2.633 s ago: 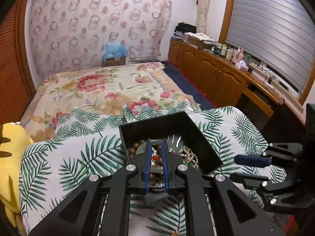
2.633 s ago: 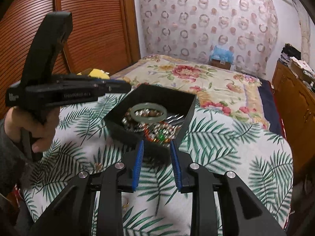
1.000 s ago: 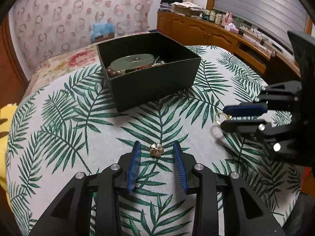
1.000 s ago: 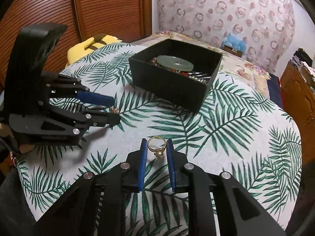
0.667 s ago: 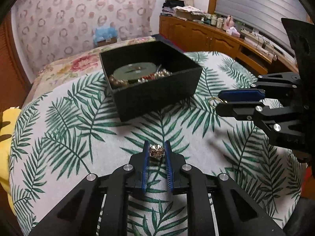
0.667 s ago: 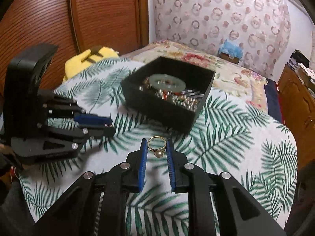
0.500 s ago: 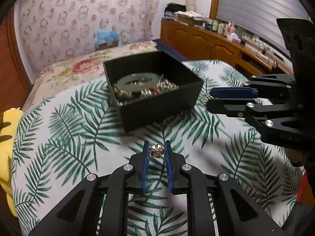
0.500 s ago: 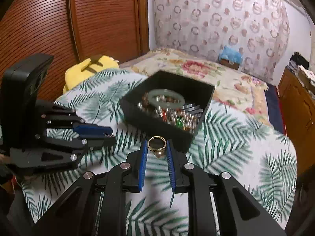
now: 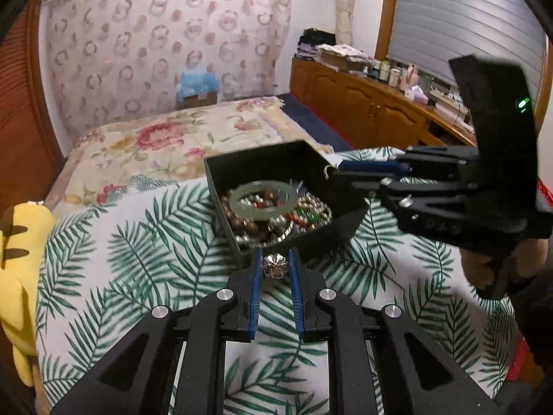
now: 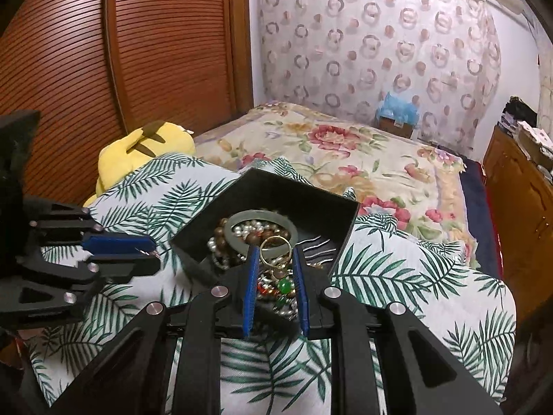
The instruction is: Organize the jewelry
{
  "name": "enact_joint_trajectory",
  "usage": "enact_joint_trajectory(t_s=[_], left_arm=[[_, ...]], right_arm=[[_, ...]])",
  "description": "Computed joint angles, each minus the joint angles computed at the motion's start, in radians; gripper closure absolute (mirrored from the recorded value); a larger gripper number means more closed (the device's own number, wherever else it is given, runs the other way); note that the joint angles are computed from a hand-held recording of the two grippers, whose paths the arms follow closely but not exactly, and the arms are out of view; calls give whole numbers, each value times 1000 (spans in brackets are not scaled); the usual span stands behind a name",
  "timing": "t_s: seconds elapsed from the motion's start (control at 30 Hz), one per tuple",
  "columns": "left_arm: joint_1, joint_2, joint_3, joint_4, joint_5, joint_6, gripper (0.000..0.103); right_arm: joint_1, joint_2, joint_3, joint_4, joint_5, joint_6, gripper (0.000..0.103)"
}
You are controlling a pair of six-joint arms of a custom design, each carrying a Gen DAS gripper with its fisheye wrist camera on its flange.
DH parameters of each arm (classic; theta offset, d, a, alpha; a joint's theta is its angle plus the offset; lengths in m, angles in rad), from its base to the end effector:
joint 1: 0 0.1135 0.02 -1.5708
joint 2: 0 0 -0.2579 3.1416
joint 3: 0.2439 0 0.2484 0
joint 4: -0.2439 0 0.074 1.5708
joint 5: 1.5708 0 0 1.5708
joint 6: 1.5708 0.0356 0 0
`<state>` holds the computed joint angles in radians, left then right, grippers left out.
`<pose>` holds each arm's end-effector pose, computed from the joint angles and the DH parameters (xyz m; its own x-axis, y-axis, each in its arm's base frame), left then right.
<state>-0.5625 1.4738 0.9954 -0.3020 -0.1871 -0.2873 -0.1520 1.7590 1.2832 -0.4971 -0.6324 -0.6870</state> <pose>0.2692 -0.1619 0.2358 -0.6876 0.1043 -0.7186 0.2267 0.9710 -0.0759 0.3668 -0.0349 0.2249 -0.5005 -0.4409 -0.7451 -0.6780 0.7348 0.0207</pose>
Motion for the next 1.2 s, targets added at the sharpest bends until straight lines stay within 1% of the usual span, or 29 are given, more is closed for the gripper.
enact_joint_trajectory(t_s=[0.2, 0.4, 0.6, 0.73, 0.8, 0.83, 0.87, 0.9, 0.97, 1.0, 1.03, 1.07, 1.1, 1.13, 1.17, 1.2], left_arm=[[26, 29, 46, 3, -9, 30, 89], [66, 76, 90, 15, 10, 41, 89], [97, 139, 143, 28, 39, 37, 89], [94, 160, 161, 33, 32, 27, 89], [87, 165, 167, 30, 18, 24, 86], [82, 170, 176, 25, 9, 21, 78], [76, 165, 171, 27, 0, 18, 74], [70, 160, 167, 28, -7, 13, 68], [55, 141, 152, 25, -31, 1, 56], [47, 129, 143, 21, -48, -6, 51], [38, 117, 133, 19, -65, -15, 44], [32, 105, 126, 17, -75, -21, 36], [22, 87, 110, 15, -94, -31, 32], [13, 68, 95, 14, -116, -40, 24], [3, 49, 79, 15, -138, -50, 21], [-11, 23, 57, 11, -163, -65, 15]], right_arm=[[15, 35, 37, 12, 12, 22, 81], [16, 37, 40, 9, 14, 27, 81], [-24, 4, -7, 27, -4, 35, 81], [-60, -22, -48, 40, -20, 38, 81], [-76, -39, -70, 45, -26, 43, 81], [-83, -41, -73, 44, -29, 42, 81], [-91, -54, -88, 49, -31, 45, 80], [-97, -60, -94, 51, -35, 43, 75], [-113, -86, -122, 65, -40, 53, 69], [-120, -96, -131, 68, -44, 59, 68], [-128, -108, -144, 75, -47, 67, 67], [-137, -113, -146, 76, -51, 70, 61], [-146, -124, -158, 83, -54, 78, 55], [-153, -138, -173, 93, -54, 89, 51], [-165, -160, -195, 104, -57, 99, 45], [-172, -171, -205, 111, -57, 107, 40]])
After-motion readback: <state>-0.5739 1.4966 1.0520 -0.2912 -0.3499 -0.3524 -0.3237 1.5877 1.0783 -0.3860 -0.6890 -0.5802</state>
